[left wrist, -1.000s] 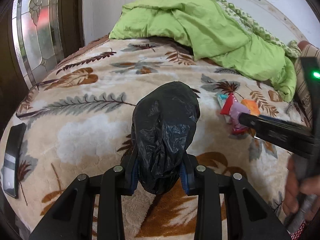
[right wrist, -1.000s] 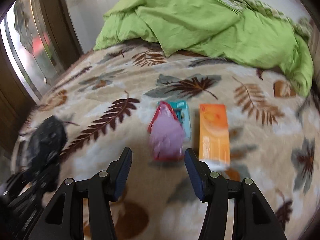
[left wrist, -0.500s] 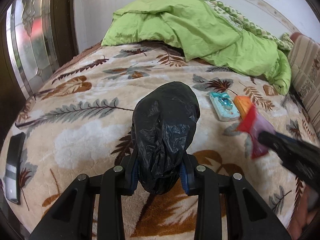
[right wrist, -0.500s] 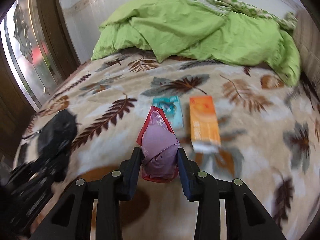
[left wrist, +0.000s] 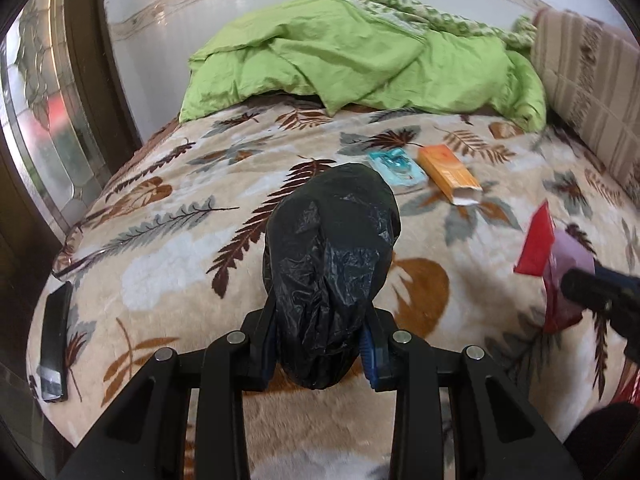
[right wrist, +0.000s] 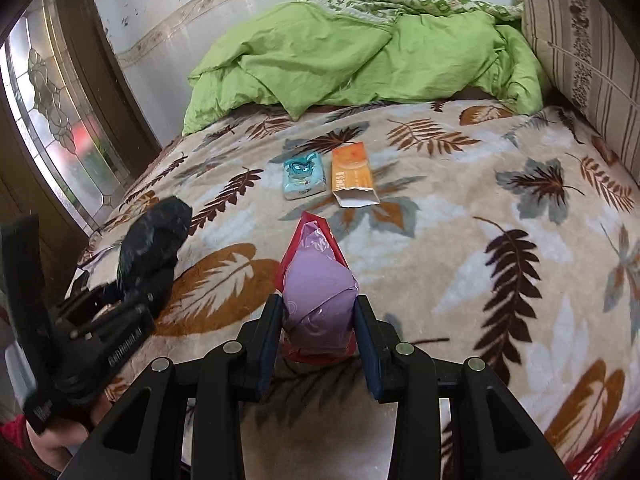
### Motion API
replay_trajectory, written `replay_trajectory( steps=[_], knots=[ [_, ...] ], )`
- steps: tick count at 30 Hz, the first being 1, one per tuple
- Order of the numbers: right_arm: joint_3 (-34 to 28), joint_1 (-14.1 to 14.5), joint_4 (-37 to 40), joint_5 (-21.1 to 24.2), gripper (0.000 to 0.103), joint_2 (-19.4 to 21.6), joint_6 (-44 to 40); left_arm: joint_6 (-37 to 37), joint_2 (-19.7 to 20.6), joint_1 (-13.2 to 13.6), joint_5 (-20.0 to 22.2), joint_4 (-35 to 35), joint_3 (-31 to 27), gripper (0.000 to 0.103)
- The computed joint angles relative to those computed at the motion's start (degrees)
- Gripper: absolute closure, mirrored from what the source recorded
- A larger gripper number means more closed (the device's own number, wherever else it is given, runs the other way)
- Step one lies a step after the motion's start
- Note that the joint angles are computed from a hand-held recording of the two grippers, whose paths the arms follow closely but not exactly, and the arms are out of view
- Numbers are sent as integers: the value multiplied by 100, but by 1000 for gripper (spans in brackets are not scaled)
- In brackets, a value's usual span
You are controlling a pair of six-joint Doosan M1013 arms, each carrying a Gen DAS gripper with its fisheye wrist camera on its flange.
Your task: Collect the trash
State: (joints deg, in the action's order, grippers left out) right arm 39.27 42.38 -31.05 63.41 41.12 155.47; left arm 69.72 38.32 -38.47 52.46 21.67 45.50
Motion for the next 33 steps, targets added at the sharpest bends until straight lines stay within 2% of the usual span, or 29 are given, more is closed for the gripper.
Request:
replay_trajectory(
  steps=[8, 33],
  knots=[
    [260, 5, -126, -197, 65, -117, 363, -40, -117, -59, -132, 186, 224, 71],
    [326, -1, -149, -199, 65, -159, 543, 18, -95, -68, -124, 151, 183, 71]
  ],
)
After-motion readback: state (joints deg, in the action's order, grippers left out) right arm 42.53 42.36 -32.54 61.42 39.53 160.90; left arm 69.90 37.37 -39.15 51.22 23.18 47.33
